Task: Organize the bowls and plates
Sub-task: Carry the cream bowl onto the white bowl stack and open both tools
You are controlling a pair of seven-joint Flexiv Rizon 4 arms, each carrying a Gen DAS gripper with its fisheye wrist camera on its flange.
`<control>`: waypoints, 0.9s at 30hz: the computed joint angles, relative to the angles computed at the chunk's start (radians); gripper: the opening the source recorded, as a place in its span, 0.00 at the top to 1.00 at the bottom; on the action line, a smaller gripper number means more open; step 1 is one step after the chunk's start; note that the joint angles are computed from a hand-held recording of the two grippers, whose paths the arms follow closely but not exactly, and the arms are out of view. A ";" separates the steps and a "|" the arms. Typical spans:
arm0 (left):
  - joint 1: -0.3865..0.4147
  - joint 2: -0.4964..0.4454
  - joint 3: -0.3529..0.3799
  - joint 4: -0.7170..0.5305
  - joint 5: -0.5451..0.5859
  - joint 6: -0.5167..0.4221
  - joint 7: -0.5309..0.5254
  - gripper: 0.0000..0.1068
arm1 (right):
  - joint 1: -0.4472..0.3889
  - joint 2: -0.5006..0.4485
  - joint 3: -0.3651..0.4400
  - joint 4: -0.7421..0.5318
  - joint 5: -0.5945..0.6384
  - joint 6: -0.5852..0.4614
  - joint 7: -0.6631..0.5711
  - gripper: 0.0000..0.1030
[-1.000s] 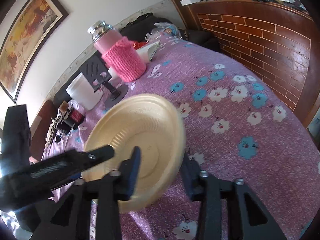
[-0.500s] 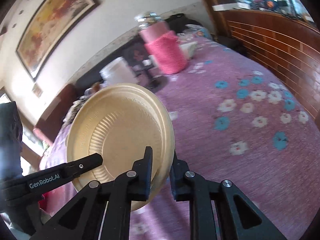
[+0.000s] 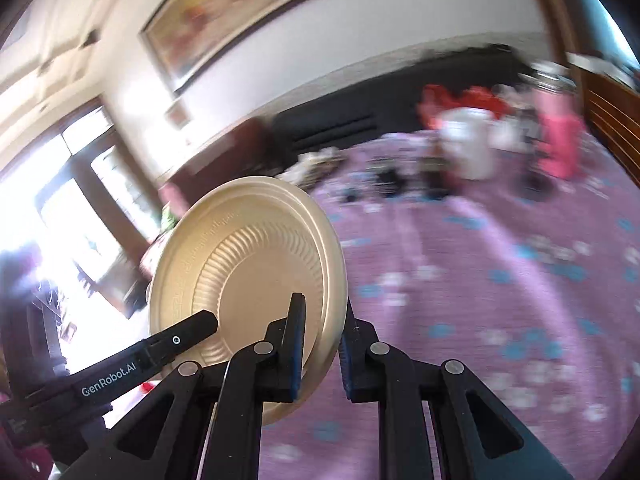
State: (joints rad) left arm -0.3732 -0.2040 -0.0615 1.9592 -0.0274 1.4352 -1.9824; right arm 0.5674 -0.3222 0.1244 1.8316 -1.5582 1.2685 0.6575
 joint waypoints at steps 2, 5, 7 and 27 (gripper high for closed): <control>-0.010 0.050 0.078 0.029 0.083 -0.009 -0.084 0.87 | 0.047 -0.085 0.010 -0.110 0.081 -0.004 -0.118 0.83; 0.020 0.103 0.138 0.060 0.209 -0.011 -0.202 0.87 | 0.123 -0.194 0.012 -0.256 0.226 -0.031 -0.306 0.83; 0.065 0.128 0.133 0.099 0.197 0.004 -0.199 0.87 | 0.159 -0.260 0.023 -0.346 0.325 -0.058 -0.424 0.83; 0.213 0.075 0.117 0.076 0.253 -0.074 -0.194 0.86 | 0.349 -0.561 -0.020 -0.833 0.850 -0.342 -0.987 0.83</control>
